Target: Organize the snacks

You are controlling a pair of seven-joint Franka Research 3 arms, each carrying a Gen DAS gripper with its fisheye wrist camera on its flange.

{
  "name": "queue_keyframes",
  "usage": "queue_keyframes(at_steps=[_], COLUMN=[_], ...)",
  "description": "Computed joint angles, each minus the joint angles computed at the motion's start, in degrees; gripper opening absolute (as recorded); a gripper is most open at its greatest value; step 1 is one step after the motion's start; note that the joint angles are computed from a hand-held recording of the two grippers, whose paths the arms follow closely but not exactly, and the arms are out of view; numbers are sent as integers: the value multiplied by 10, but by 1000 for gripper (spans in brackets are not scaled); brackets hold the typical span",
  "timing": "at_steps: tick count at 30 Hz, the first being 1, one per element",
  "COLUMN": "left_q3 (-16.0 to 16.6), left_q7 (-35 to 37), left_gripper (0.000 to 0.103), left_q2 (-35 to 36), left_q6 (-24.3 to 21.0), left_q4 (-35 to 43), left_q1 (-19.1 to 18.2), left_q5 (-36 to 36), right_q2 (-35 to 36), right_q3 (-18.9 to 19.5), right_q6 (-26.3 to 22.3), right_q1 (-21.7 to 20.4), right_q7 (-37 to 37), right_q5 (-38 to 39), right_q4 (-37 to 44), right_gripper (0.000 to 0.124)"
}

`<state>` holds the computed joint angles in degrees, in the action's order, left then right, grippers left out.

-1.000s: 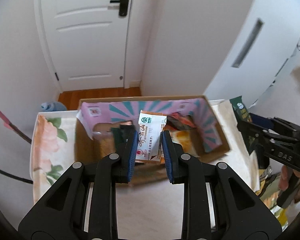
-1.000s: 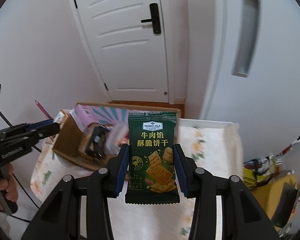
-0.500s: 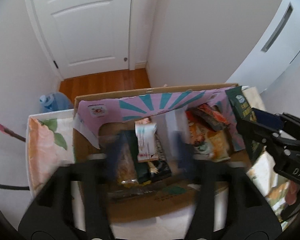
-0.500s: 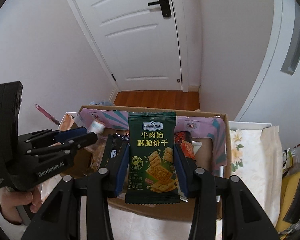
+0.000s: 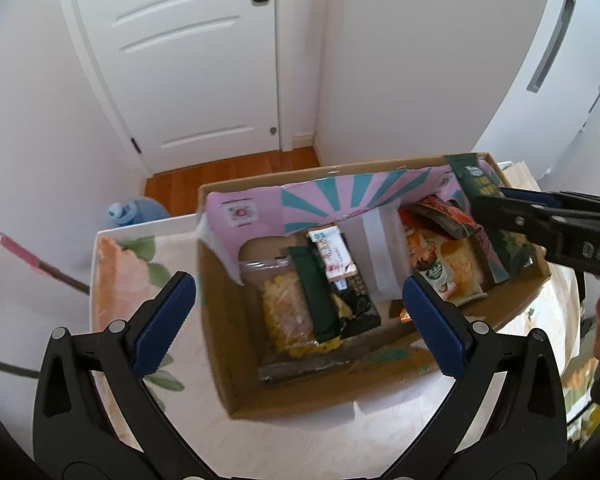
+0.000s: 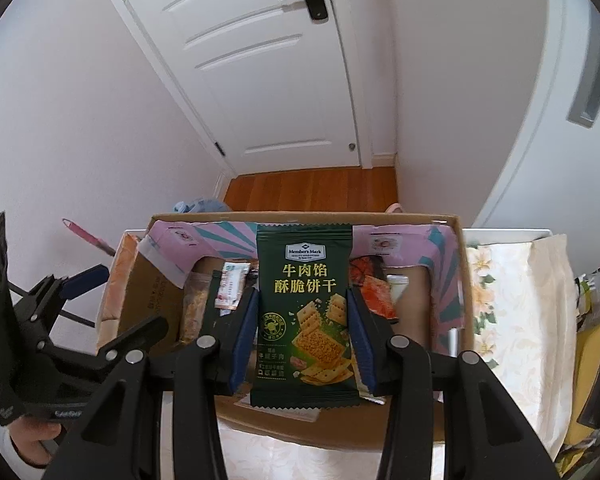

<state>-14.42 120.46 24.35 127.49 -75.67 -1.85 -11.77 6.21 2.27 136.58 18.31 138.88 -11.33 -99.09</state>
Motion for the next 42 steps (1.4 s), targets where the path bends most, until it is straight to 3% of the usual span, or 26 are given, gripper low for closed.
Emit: queue_keyframes(at_steps=[2, 4, 6, 7, 12, 21, 28, 36, 37, 42], left_q3=[2, 6, 7, 7, 12, 26, 51, 94, 99, 129], left_q7=[0, -5, -7, -7, -8, 11, 45, 71, 71, 85], left_gripper=[103, 103, 103, 103, 103, 103, 103, 103, 103, 103], left_q2=[-15, -27, -40, -49, -85, -172, -260, -352, -361, -392], left_q6=[15, 26, 34, 40, 63, 95, 148, 220, 224, 233], left_q4=[-21, -37, -52, -62, -105, -186, -255, -331, -338, -363], left_q1=[3, 4, 7, 9, 15, 16, -1, -48, -55, -88], left_q5=[1, 3, -2, -4, -17, -78, -154, -207, -211, -244], right_q2=[12, 27, 34, 34, 6, -68, -152, -237, -240, -257], right_q3=[2, 3, 4, 3, 0, 16, 62, 136, 144, 177], right_q6=[3, 10, 32, 42, 75, 76, 21, -81, -95, -146], right_q1=[-2, -3, -3, -1, 8, 3, -16, -45, -47, -50], right_q7=[-17, -38, -55, -55, -33, 18, 101, 183, 189, 218], right_q5=[21, 46, 72, 74, 70, 5, -130, -248, -260, -312], right_q4=[15, 29, 31, 28, -7, -73, -107, -119, -117, -115], right_gripper=[41, 53, 88, 94, 95, 95, 94, 95, 103, 103])
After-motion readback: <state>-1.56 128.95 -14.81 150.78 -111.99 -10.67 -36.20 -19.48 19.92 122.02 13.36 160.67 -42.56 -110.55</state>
